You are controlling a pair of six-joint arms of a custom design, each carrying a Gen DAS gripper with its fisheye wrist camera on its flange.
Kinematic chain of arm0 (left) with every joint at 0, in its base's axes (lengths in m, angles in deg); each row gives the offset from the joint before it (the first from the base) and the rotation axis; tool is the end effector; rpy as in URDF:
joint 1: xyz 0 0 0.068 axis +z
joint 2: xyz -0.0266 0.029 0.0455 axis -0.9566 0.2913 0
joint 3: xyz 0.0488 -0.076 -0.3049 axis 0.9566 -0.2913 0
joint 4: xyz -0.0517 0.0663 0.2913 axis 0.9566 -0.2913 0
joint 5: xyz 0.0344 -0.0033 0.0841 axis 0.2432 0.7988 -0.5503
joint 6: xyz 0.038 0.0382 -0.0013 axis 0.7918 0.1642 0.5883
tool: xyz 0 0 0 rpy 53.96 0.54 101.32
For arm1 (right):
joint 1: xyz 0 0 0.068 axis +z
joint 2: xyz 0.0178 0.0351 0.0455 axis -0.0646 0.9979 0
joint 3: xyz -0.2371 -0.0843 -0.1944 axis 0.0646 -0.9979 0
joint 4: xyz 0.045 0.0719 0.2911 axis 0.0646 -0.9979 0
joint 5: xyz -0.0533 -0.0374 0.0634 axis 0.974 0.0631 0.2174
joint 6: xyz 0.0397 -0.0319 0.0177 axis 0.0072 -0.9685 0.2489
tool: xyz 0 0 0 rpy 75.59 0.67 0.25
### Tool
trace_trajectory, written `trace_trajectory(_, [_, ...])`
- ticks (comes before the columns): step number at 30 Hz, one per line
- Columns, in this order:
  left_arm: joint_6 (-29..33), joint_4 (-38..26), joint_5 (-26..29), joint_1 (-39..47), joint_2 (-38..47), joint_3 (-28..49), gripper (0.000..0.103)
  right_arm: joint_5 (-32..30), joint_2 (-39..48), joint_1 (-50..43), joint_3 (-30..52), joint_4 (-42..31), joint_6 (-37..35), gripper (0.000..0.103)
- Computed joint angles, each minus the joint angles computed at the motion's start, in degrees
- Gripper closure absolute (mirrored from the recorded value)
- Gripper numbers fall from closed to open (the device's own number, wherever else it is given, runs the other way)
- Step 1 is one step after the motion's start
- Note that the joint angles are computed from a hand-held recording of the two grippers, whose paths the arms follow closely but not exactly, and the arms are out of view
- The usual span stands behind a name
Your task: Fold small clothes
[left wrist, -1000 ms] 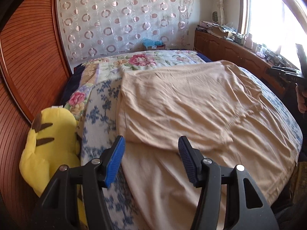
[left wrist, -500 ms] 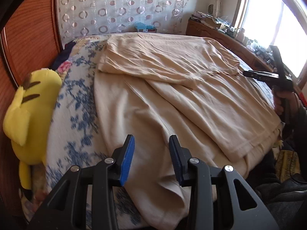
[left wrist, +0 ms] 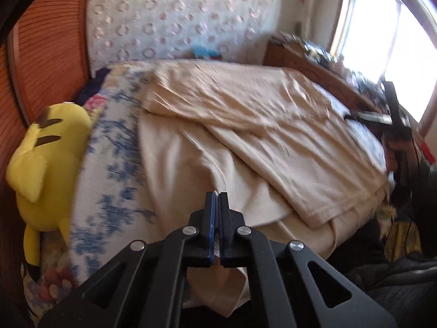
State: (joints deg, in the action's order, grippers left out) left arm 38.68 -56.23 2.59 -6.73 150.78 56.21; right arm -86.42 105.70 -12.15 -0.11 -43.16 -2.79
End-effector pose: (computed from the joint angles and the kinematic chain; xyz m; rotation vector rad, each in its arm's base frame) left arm 0.1051 0.1741 0.2390 0.2583 2.3202 -0.3736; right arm 0.2384 -0.0283 0.1933 -0.2569 2.3471 0.0223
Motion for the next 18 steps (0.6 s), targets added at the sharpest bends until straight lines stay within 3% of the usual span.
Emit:
trace_trajectory(4, [7.07, -9.35, 5.46, 9.85, 5.74, 8.99, 0.103, -5.13, -7.63, -5.85, -1.43, -5.71, -2.93, 0.052])
trace_trajectory(7, [6.97, -8.75, 6.39, 13.31, 8.73, 12.9, 0.103, -6.46, -12.02, -9.2, -2.27, -9.54, -5.59, 0.052])
trace_trajectory(12, [0.07, 2.12, 3.56, 13.86, 11.25, 12.18, 0.103, -11.13, -18.39, -17.25, -4.37, -16.25, -11.31, 0.052])
trace_trajectory(18, [-1.88, 8.82, 0.36, 12.98, 11.44, 8.02, 0.103, -16.66, -17.92, -26.03, -5.83, -23.1, -18.14, 0.052])
